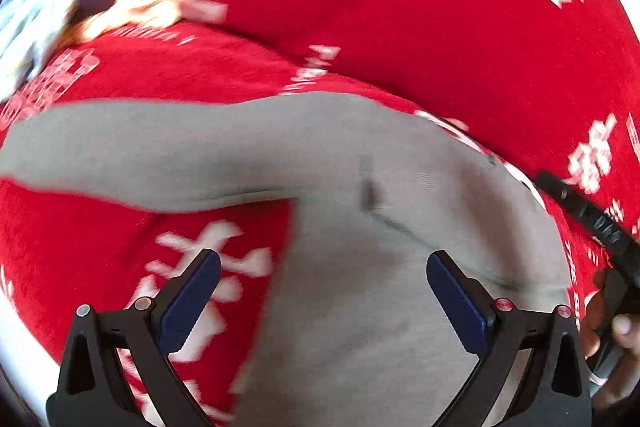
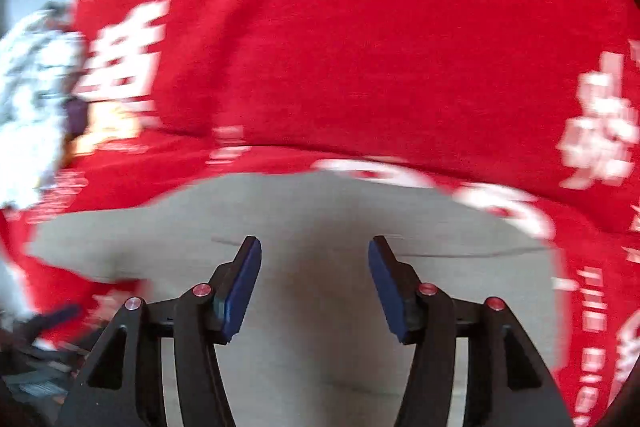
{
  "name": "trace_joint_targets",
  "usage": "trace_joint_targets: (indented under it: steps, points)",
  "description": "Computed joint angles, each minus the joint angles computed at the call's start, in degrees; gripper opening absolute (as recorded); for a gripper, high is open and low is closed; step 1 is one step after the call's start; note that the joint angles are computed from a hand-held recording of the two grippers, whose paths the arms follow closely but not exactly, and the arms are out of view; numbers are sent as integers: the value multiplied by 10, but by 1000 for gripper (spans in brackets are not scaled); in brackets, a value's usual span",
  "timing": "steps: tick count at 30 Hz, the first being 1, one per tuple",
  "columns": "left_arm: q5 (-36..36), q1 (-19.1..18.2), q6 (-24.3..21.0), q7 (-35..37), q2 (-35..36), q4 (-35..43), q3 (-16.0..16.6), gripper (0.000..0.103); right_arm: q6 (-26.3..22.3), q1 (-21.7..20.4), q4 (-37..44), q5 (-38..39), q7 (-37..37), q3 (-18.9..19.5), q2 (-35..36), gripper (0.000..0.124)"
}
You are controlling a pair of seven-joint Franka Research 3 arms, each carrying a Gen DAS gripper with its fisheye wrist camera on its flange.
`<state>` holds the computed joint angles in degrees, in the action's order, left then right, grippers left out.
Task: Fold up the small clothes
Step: 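Move the left tool to the other sleeve cuff, then grasp the other sleeve cuff with the left tool and lift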
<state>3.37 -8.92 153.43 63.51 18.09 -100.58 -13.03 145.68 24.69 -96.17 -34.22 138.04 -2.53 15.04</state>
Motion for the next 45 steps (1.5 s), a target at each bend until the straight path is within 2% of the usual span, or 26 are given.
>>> trace_joint_targets:
  steps: [3, 6, 8, 11, 12, 13, 15, 19, 20, 23, 25, 28, 31, 34, 37, 41, 42, 43, 44, 45]
  points:
    - [9, -20, -16, 30, 45, 66, -19, 103, -57, -9, -65, -39, 72, -20, -47, 60]
    - [19, -50, -45, 58, 108, 156, -29, 103, -71, -38, -123, -44, 111, -13, -78, 60]
    - [44, -79, -75, 58, 151, 220, -16, 103, -67, -58, -152, -40, 119, -5, -90, 60]
    - [110, -134, -145, 28, 215, 316, 31, 103, -45, -80, -176, -31, 120, 7, -91, 61]
    - [132, -147, -172, 21, 232, 340, 45, 103, -39, -80, -176, -55, 135, 9, -87, 65]
    - [147, -155, -182, 12, 239, 343, 60, 103, -41, -81, -171, -69, 139, 10, -83, 67]
    - [165, -131, -138, 1, 221, 300, 43, 103, -42, -81, -166, -85, 139, 11, -75, 75]
    - [152, -119, -147, -1, 193, 271, 43, 103, -40, -86, -148, -66, 141, 8, -59, 78]
    - [145, -110, -134, 0, 179, 248, 36, 103, -52, -83, -143, -62, 144, 8, -60, 78]
    - [132, -85, -79, -19, 118, 154, 31, 103, -15, -75, -168, -85, 141, 16, -84, 78]
    - [123, -67, -49, -43, 81, 97, 34, 103, -7, -69, -174, -93, 139, 24, -88, 78]
    - [111, -36, -16, -95, 25, 13, 46, 103, 12, -63, -172, -58, 115, 37, -76, 78]
    - [97, 2, 29, -145, -29, -70, 60, 103, -14, -34, -150, -86, 127, 38, -57, 78]
    - [143, 27, 69, -243, -75, -139, 101, 103, -25, -15, -132, -88, 117, 41, -46, 78]
    - [172, 64, 82, -318, -91, -170, 123, 103, -19, -4, -118, -75, 90, 42, -38, 78]
    - [221, 101, 65, -436, -75, -166, 151, 103, -29, 14, -98, -77, 77, 40, -29, 78]
    - [205, 125, 66, -440, -66, -164, 139, 103, -29, 16, -94, -76, 74, 38, -26, 78]
    - [159, 148, 74, -416, -49, -157, 125, 103, -32, 20, -89, -77, 71, 38, -24, 78]
    - [153, 151, 65, -413, -40, -146, 126, 103, -34, 24, -85, -79, 69, 37, -22, 78]
    - [187, 134, 40, -437, -31, -123, 144, 103, -36, 28, -80, -81, 67, 37, -19, 78]
